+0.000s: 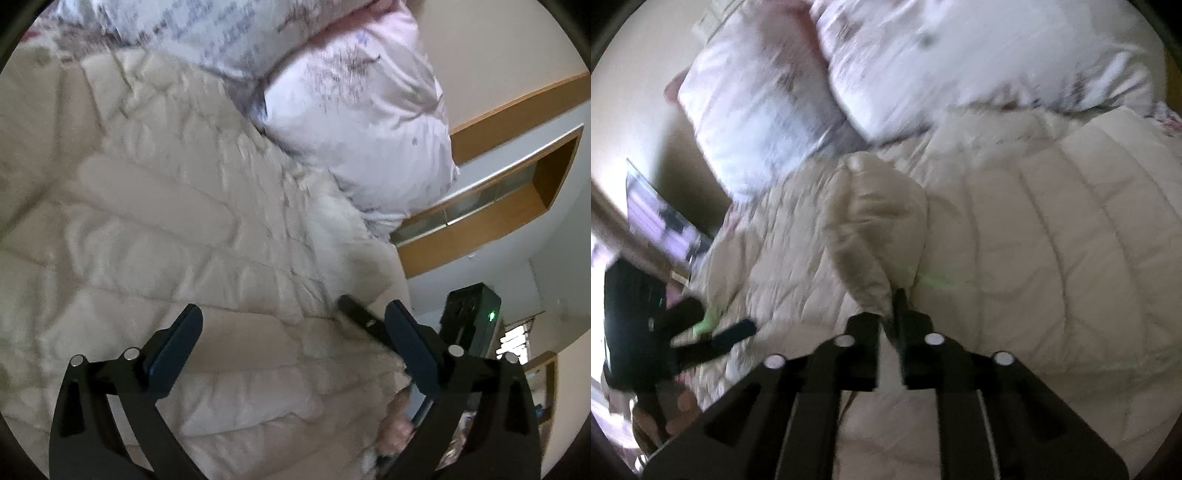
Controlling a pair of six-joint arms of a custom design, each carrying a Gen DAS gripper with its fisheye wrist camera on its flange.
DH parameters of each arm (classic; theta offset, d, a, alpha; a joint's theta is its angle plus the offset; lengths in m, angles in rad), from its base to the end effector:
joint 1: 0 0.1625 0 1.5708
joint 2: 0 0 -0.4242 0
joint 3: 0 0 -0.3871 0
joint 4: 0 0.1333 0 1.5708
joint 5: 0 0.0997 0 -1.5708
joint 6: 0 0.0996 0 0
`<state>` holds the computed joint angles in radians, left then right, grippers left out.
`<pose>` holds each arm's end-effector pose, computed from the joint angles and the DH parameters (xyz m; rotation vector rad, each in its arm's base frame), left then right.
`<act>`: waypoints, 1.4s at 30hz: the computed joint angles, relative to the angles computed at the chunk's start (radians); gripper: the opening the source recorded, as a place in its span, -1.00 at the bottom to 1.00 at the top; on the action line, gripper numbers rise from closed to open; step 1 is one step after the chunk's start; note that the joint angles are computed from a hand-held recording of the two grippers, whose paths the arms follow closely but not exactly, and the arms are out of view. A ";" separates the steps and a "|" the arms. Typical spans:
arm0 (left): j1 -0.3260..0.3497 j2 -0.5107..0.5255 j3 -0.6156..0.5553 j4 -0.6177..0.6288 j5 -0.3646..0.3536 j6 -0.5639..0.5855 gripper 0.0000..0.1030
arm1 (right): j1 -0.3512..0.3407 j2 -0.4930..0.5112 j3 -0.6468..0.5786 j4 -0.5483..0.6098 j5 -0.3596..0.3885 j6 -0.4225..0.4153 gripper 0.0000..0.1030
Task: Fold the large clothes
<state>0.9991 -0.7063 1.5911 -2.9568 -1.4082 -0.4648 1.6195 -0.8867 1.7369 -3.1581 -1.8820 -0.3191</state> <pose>-0.2545 -0.6717 0.1000 -0.0956 -2.9323 0.7706 0.1349 -0.6553 0.1972 0.3192 -2.5734 0.9358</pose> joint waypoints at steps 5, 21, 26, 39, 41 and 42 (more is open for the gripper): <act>0.002 0.050 -0.076 0.084 -0.029 -0.033 0.73 | -0.017 -0.080 0.099 -0.028 0.087 0.038 0.38; 0.010 0.150 -0.214 0.203 -0.016 -0.067 -0.69 | -0.211 -0.279 0.270 -0.234 0.238 0.408 0.12; 0.003 0.137 -0.201 0.154 0.037 -0.022 -0.84 | -0.205 -0.228 0.194 -0.267 0.199 0.405 -0.77; 0.010 0.007 -0.035 0.029 0.247 0.006 -0.84 | -0.138 -0.109 0.118 -0.103 0.170 0.278 -0.83; 0.025 0.001 -0.025 0.030 0.255 -0.015 -0.84 | -0.138 -0.095 0.110 -0.087 0.146 0.277 -0.83; 0.029 -0.001 -0.022 0.031 0.256 -0.019 -0.84 | -0.134 -0.087 0.102 -0.078 0.124 0.273 -0.83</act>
<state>1.0280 -0.7071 1.5694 -2.9256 -1.1521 -0.4842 1.4857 -0.9735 1.8384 -3.2365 -1.7579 -0.0462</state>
